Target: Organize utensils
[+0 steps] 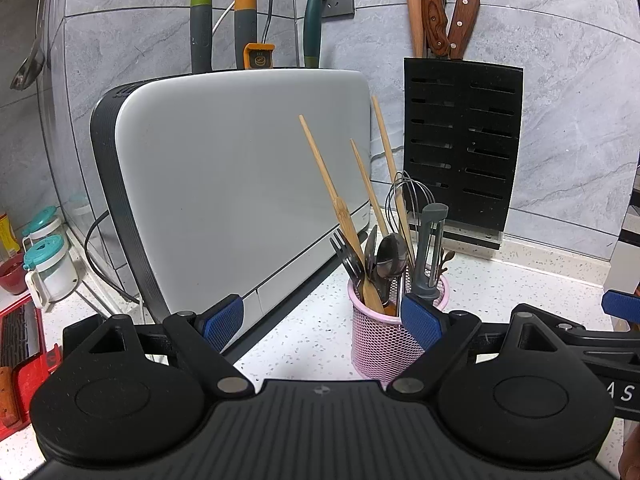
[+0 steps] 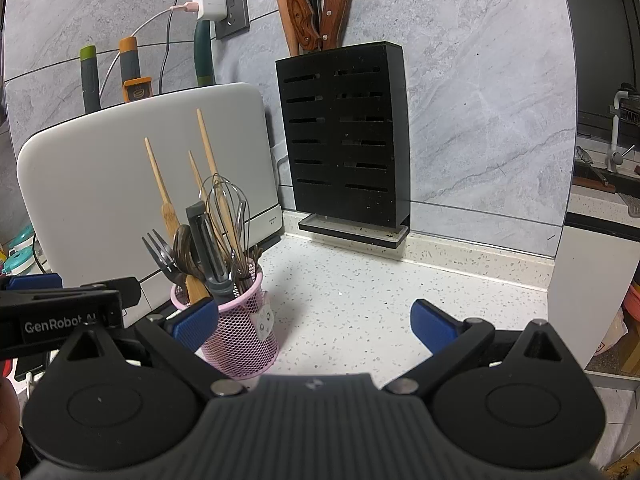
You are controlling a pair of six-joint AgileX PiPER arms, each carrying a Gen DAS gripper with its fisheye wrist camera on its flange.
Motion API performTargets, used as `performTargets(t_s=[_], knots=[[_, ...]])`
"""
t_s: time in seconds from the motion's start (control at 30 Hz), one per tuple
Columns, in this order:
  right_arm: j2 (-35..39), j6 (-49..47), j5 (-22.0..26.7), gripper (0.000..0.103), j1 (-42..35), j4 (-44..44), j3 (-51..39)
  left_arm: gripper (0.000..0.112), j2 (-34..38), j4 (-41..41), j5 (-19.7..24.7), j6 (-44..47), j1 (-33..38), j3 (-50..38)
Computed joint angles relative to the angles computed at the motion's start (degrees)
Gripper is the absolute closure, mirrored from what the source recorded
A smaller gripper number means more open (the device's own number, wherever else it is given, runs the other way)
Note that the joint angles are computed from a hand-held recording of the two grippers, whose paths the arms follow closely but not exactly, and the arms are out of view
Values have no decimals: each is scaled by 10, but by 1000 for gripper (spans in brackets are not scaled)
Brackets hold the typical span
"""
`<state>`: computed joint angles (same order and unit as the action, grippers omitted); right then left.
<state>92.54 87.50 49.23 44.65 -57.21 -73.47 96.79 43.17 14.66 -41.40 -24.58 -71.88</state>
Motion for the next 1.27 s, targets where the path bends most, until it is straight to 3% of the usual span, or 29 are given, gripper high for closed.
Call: performTargets(t_s=[0.57,1.1,1.27], knots=[[-1,-3,-1,3,-1,2,-1,9,-1,2,0,-2,1,1],[-6,0,-9,3,4,-5,8,9,-22,226,10,-229,-15,44],[-5,0,-7,3,5,-4,6,9,-22,214,13,-221,-15,42]])
